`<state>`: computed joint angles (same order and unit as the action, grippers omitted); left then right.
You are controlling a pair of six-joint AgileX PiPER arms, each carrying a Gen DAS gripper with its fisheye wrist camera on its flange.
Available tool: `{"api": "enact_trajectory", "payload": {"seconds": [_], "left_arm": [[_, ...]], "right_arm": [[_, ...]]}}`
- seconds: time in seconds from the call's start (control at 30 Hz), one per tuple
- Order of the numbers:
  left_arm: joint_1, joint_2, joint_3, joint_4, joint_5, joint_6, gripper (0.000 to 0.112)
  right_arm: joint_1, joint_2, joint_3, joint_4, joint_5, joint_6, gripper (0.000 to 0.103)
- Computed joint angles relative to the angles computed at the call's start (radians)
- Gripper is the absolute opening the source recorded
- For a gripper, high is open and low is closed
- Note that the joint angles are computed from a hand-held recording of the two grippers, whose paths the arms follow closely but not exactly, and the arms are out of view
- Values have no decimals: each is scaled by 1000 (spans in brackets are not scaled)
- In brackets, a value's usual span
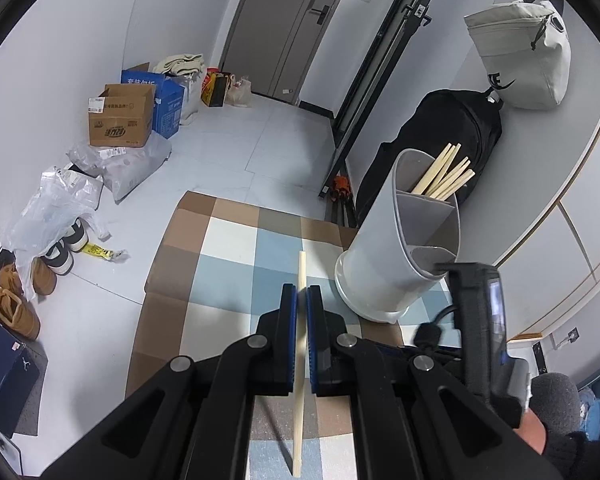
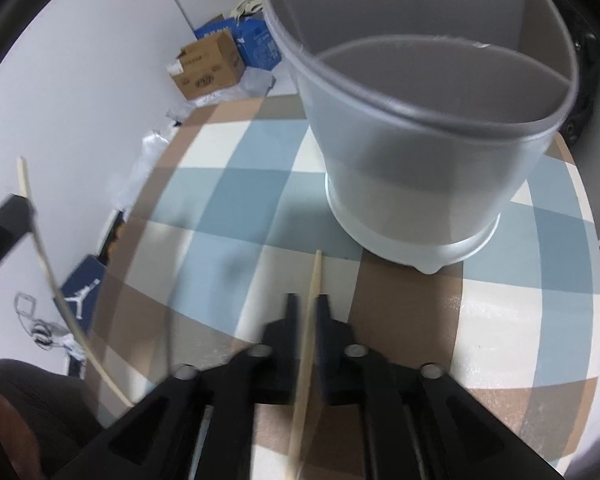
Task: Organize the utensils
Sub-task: 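Lift the chopstick with the left gripper while the right gripper pinches the last one, then carry both chopsticks up over the white holder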
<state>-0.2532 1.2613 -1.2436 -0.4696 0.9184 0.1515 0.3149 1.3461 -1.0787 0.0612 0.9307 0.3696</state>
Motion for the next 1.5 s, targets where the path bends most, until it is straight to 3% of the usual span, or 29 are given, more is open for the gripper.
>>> {"api": "enact_trajectory", "payload": {"seconds": [0.17,0.23,0.27,0.4,0.7,1.0,1.3,1.5], "left_arm": [[-9,5,-7,13,2,0,1],[-7,8,-11,8,6,5,1],[-4,10,-14,6,7,7,1],[8,11,-23,-10,12,11,1],[-41,-7,-38,-34,16,24,1],[-135,-40,-66,51,16,-30,1],[-250,-30,-136,187,10,-132,1],[-295,-5,-203,263,31,-185,1]], "right_arm": [[81,56,-46,-132,26,68,26],[111,75,-59,-193,32,105,19],[116,86,-67,-215,33,115,6],[92,84,-60,-204,12,110,5],[57,-142,-17,-170,-25,114,5],[14,-373,27,-161,-47,166,5],[-74,-446,-22,-161,-53,170,5],[-84,-421,-92,-183,-73,148,5]]}}
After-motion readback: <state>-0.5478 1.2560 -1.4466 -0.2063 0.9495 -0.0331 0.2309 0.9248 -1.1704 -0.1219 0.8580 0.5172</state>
